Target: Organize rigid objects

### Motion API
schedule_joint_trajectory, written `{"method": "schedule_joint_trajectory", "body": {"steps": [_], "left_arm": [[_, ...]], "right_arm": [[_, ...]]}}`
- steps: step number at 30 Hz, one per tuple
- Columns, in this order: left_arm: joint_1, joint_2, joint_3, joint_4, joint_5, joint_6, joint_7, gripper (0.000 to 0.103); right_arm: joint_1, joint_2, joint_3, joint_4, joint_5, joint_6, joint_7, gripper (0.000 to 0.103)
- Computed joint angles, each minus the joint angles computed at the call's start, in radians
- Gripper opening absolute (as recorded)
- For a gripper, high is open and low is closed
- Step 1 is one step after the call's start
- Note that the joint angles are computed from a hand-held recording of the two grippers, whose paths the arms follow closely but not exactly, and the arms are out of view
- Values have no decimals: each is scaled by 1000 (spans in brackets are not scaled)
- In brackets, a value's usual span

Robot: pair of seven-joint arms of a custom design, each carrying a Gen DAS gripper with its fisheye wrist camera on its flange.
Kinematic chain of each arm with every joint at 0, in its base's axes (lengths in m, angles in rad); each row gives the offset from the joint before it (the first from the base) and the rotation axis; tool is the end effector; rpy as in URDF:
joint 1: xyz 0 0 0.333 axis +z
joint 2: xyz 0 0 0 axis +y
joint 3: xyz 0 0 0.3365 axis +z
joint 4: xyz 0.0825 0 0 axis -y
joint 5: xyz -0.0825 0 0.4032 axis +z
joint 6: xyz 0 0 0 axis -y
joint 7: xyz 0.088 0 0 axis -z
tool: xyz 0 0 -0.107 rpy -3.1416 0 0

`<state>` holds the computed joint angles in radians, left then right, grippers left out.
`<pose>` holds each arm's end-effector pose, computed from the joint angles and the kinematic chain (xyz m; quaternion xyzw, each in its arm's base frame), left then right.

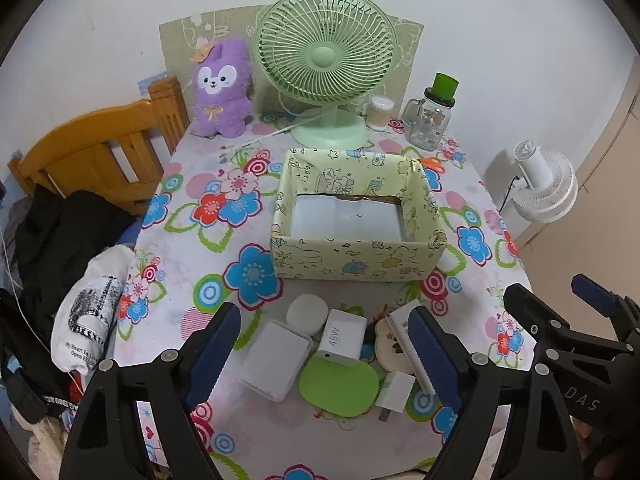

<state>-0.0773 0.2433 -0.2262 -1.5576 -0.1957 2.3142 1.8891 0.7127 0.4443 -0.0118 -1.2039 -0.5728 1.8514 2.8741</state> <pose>0.6725 -0.1957 0.5825 -0.4875 0.8277 -0.2582 0.1030 0.5888 0.4439 0.5781 -0.4891 0.8202 -0.2529 0.1553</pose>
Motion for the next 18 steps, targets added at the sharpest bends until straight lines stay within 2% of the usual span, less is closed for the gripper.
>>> {"method": "schedule_joint_trajectory", "body": {"steps": [18], "left_arm": [[-1,-1,1,-2,15,0,-10,87]], "right_arm": [[2,2,2,0,10,3,4,103]]}}
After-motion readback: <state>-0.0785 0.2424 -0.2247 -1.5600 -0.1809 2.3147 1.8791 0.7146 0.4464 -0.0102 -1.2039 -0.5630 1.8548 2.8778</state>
